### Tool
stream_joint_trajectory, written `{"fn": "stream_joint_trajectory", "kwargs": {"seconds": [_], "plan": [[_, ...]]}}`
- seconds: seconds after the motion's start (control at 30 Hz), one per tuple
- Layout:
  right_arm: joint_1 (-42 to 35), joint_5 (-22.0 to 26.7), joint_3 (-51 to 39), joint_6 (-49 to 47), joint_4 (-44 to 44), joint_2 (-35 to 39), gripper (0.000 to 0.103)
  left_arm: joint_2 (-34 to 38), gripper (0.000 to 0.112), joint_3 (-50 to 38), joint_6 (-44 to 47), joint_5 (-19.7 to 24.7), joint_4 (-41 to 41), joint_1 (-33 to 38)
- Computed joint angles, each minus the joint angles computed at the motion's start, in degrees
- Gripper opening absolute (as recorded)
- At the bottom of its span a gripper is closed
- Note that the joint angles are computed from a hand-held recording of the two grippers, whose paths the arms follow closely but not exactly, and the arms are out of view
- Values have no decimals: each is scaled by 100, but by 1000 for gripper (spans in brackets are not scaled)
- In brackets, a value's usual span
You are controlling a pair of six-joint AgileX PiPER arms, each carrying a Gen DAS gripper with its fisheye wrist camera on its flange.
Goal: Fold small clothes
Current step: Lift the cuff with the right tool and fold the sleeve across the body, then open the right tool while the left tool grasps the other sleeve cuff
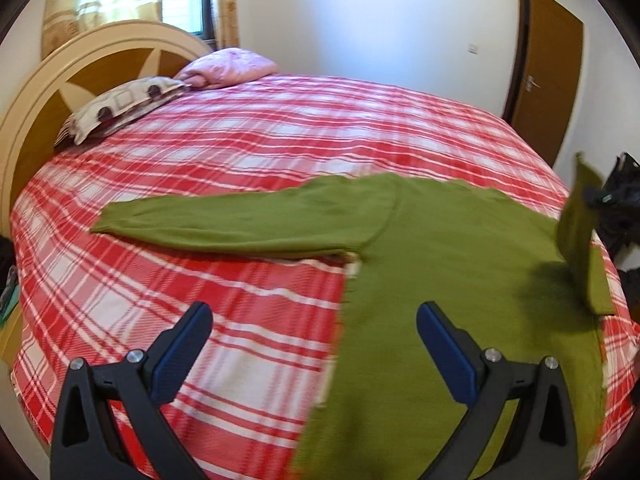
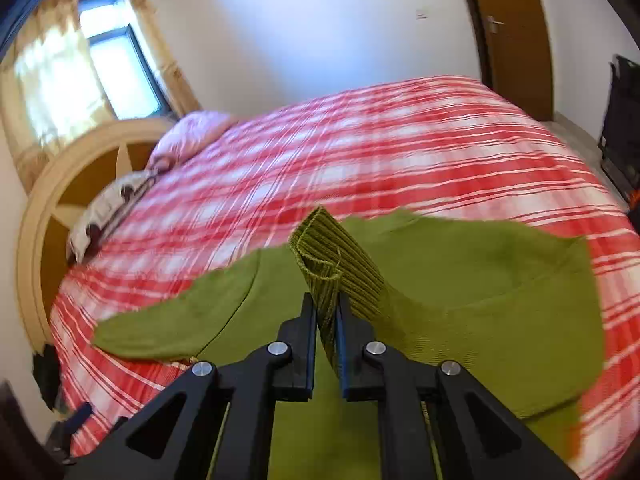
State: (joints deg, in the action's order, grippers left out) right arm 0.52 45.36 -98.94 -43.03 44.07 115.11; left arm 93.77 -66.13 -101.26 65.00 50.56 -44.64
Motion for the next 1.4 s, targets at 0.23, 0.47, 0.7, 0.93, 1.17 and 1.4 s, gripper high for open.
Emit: {"fn": "stream_joint_trajectory", "kwargs": {"seconds": [0.23, 0.47, 0.7, 0.93, 1.17, 1.4], "plan": [[1017, -843, 174, 417, -595, 424, 8, -367, 103, 673, -233, -224, 60, 330], [1603, -1187, -275, 1286, -1492, 989, 8, -481, 103, 1011, -293, -502, 97, 586], [1638, -1090, -645, 899, -1031, 1446, 12, -395, 103, 1068, -218, -675, -11, 743], [920, 681, -841, -372, 1164, 1482, 55, -305, 103, 981, -95, -651, -100, 770], [767, -386, -76, -210, 417, 829, 34, -335, 103, 1056, -204, -566, -105, 867], [1270, -1208, 756, -712, 85, 733, 36, -462, 103, 1281, -325, -474, -223, 1017]]}}
